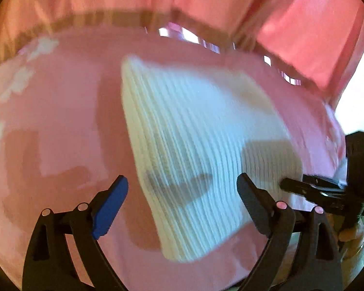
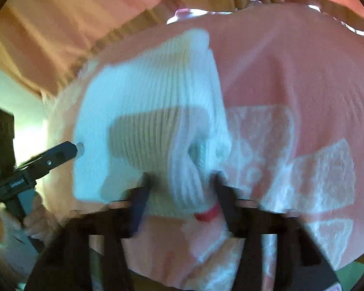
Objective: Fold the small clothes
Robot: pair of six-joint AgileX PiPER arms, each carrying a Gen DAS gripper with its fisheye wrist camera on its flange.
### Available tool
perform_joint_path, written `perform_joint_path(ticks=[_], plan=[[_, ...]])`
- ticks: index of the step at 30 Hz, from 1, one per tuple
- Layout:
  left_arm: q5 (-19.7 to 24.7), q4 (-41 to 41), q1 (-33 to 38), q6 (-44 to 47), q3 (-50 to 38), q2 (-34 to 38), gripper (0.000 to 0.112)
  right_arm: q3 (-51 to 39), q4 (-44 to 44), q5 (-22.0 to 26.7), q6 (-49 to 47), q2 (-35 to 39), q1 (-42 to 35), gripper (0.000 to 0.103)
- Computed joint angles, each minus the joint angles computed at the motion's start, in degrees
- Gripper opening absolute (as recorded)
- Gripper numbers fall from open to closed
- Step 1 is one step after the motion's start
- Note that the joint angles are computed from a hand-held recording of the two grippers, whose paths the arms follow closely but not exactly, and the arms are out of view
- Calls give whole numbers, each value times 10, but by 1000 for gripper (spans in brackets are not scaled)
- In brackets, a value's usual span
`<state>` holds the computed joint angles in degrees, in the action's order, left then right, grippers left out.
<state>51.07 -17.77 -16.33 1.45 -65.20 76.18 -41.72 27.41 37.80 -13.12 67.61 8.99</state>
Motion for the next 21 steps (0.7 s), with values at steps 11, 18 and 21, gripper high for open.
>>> perform_joint_path(ticks=[11, 18, 21], plan=[[41, -21, 26, 6, 37, 12, 39, 65, -47, 1, 104, -42, 41, 23], [70, -53, 63, 8, -79, 8, 90, -96, -83, 81, 77, -52, -7, 81], [64, -8, 38, -7, -132, 70, 92, -178, -63, 93, 44, 67, -3, 85]])
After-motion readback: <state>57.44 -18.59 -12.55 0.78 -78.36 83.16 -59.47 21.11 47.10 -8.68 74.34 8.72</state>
